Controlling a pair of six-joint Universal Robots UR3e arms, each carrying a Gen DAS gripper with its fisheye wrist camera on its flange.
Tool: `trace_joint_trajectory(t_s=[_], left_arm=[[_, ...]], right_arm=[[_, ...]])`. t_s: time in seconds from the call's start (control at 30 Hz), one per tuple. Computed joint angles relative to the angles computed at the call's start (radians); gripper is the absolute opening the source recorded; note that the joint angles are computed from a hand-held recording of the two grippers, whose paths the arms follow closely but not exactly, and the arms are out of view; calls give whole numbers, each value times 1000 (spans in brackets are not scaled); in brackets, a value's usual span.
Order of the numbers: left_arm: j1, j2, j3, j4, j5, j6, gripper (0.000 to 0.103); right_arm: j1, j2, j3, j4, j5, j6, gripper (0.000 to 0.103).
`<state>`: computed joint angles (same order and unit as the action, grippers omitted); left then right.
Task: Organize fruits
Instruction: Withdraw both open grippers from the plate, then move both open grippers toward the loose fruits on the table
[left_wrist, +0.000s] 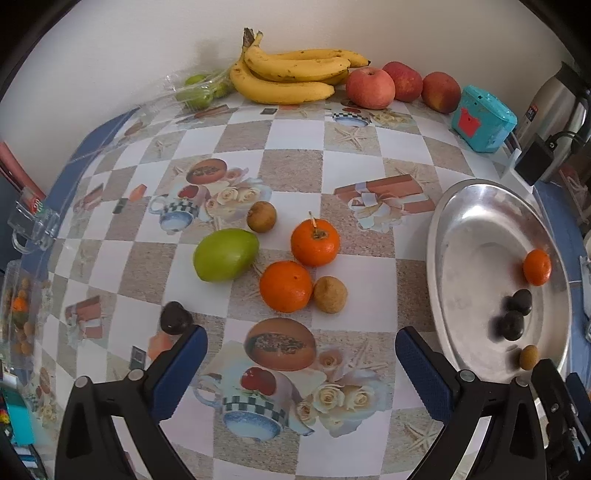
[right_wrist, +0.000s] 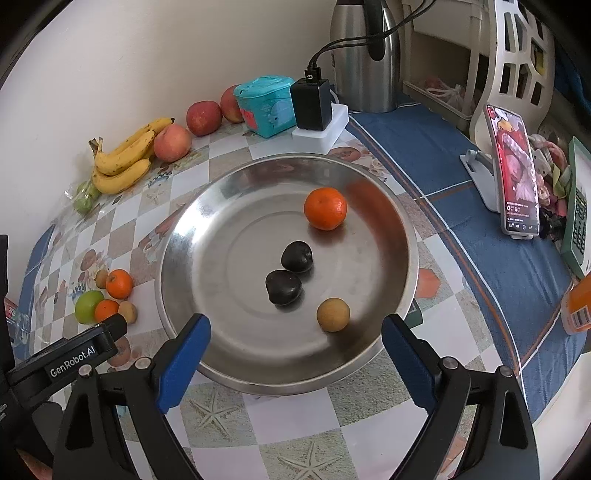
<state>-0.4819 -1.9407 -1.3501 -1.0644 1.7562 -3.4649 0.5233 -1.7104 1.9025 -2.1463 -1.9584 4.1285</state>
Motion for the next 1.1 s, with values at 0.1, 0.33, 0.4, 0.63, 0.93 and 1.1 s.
trace_joint_trajectory(t_s=[0.1, 0.33, 0.4, 0.63, 0.93, 1.1], left_arm=[[-9, 8, -9, 21, 36, 22, 103], [4, 54, -62, 71, 74, 74, 103], [22, 75, -86, 79, 62, 83, 103], [92, 152, -170, 116, 54, 120, 103], [249, 255, -274, 146, 13, 134, 103], [343, 297, -317, 141, -35, 133, 103]], right_arm=[[9, 6, -6, 2, -6, 7, 94], [46, 30, -29, -44, -29, 6, 94], [54, 40, -41, -49, -31, 15, 94], [75, 121, -132, -70, 14, -3, 94], [116, 314, -365, -16, 66, -75, 94], [138, 432, -533, 40, 76, -110, 94]])
